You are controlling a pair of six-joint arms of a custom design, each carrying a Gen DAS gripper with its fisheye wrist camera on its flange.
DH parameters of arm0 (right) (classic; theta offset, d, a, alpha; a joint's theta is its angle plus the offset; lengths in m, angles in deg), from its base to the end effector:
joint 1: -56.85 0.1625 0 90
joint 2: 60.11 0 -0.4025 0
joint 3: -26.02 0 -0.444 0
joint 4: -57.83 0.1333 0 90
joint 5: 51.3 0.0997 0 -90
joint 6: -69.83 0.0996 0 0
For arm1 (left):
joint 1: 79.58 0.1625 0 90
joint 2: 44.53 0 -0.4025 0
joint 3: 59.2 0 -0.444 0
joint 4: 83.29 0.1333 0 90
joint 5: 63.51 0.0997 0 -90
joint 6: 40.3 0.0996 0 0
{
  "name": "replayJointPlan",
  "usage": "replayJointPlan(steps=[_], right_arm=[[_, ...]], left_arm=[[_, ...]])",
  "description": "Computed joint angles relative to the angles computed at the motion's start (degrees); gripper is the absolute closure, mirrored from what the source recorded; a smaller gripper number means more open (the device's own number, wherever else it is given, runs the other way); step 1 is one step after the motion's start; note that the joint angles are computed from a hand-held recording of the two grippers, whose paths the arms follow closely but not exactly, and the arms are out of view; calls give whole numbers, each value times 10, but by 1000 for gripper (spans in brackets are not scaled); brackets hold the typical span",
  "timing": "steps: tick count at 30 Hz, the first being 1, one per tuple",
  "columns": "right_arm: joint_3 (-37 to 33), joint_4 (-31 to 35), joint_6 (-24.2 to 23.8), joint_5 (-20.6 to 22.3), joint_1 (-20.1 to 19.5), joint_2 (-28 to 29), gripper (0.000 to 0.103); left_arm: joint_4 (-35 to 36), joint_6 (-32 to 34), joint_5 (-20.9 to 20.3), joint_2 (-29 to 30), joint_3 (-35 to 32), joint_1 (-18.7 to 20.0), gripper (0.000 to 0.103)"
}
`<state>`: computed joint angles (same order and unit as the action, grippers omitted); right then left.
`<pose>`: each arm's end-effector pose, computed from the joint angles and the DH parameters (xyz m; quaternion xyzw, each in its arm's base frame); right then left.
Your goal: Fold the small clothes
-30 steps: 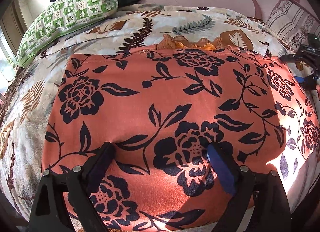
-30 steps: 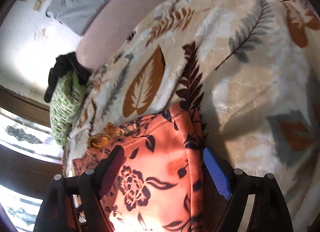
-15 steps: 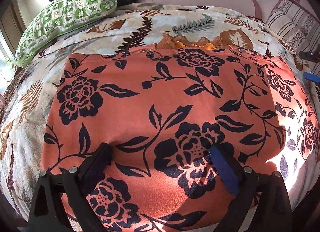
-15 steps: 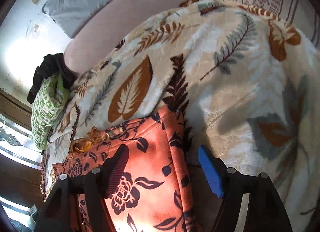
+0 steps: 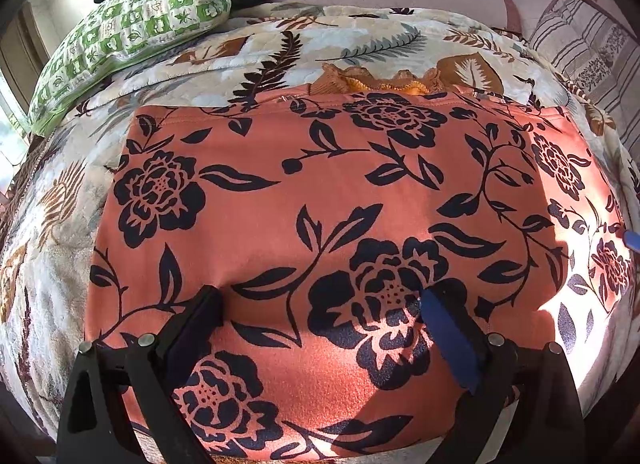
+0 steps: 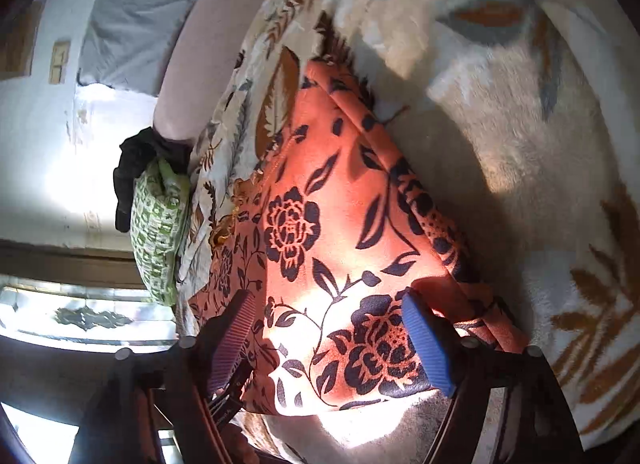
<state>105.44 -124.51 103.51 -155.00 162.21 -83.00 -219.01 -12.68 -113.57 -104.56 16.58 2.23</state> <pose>0.3053 -0.6972 -0.0715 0.1866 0.9269 -0.3248 0.0234 0.0880 -0.7733 0.3743 0.1951 0.8911 -0.1839 0.3662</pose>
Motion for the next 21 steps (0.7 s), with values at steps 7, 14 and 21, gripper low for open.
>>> replayJointPlan(steps=[7,14,21], right_arm=[[4,-13,29,-5,-15,11,19],[96,-155,36,-27,23,-23,14],[124,-196,130,18,-5,8,12]], left_arm=[[26,-5,-1,-9,0,-2,3],[-48,-44,-34,-35,24,-7,3],[-46,-13,-18,-41,48,-19,3]])
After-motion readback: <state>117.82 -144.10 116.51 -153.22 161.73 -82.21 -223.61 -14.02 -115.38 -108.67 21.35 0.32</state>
